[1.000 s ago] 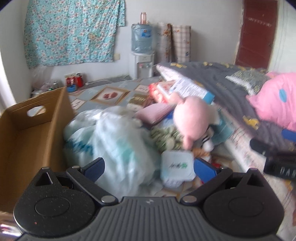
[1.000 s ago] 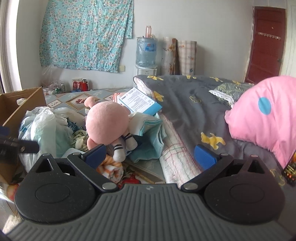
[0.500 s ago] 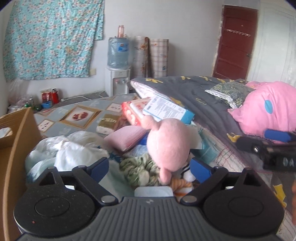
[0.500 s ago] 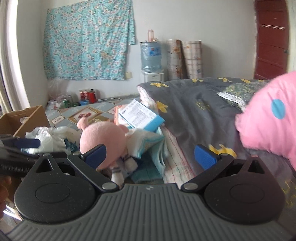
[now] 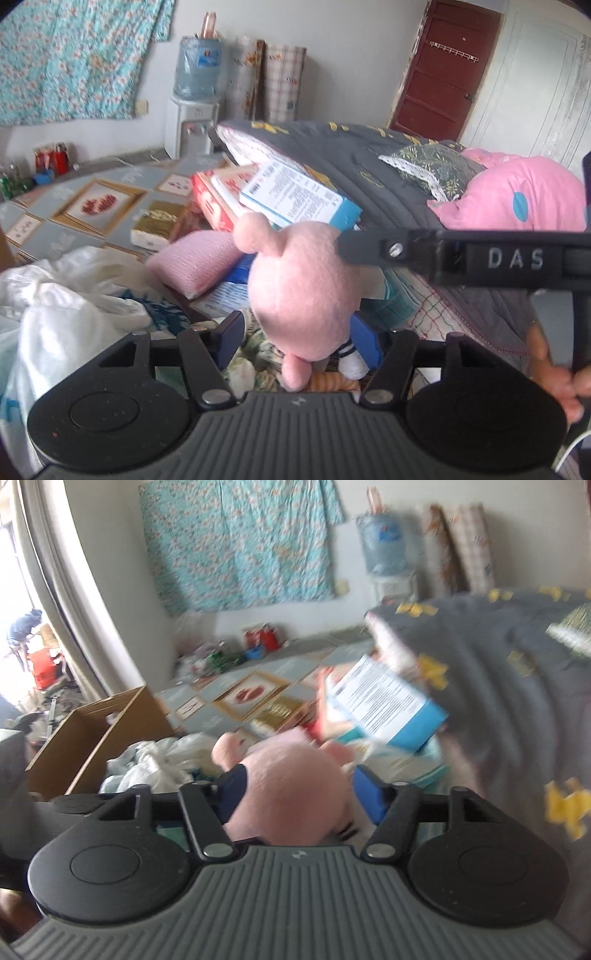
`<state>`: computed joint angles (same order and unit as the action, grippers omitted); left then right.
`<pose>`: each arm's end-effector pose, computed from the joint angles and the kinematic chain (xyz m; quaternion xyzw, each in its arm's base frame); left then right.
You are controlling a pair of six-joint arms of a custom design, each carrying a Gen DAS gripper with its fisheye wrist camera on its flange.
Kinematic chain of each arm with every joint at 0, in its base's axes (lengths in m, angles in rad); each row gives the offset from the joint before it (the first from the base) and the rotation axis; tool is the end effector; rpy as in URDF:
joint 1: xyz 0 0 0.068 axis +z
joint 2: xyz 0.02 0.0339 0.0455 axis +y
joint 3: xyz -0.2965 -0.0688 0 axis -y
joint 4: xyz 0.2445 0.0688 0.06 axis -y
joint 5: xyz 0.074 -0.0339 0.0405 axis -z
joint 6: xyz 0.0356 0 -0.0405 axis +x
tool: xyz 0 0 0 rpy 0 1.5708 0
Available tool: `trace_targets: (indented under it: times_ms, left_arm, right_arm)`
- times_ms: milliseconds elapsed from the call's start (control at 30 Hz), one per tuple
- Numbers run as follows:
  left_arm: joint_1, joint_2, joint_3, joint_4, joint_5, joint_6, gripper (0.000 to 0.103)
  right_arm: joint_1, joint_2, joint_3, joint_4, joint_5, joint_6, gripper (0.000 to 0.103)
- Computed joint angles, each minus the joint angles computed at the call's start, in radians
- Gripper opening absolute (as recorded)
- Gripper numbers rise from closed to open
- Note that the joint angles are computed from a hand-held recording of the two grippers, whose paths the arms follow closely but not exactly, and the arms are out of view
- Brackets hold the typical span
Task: Organize soft objects
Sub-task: 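Reach the left tool to the pink plush bunny and close on it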
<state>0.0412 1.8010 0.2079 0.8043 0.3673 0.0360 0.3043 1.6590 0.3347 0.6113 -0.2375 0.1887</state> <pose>0.2181 -0.0038 0.0803 0.0672 0.9092 -0.1543 0.3809 0.2323 0.0817 0.1153 -0.1014 0.8987 0.2052 0.3742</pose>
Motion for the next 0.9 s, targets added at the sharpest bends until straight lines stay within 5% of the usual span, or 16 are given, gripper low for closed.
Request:
trace_targets:
  times_ms: [300, 533, 733, 900]
  left_arm:
    - [-0.038, 0.059, 0.046, 0.014, -0.009, -0.041, 0.066]
    - [0.039, -0.161, -0.039, -0.084, 0.079, -0.037, 0.064]
    - [0.202, -0.524, -0.096, -0.394, 0.146, 0.033, 0.064]
    - [0.390, -0.827, -0.089, -0.738, 0.204, 0.123, 0.067]
  right_arm:
    - [-0.051, 0.103, 0.022, 0.038, -0.124, 0.092, 0.053]
    - [-0.080, -0.031, -0.017, -0.025, -0.212, 0.165, 0.053]
    - [-0.052, -0.099, -0.048, -0.025, -0.341, 0.259, 0.055]
    - [-0.045, 0.045, -0.066, 0.145, -0.542, 0.386, 0.056]
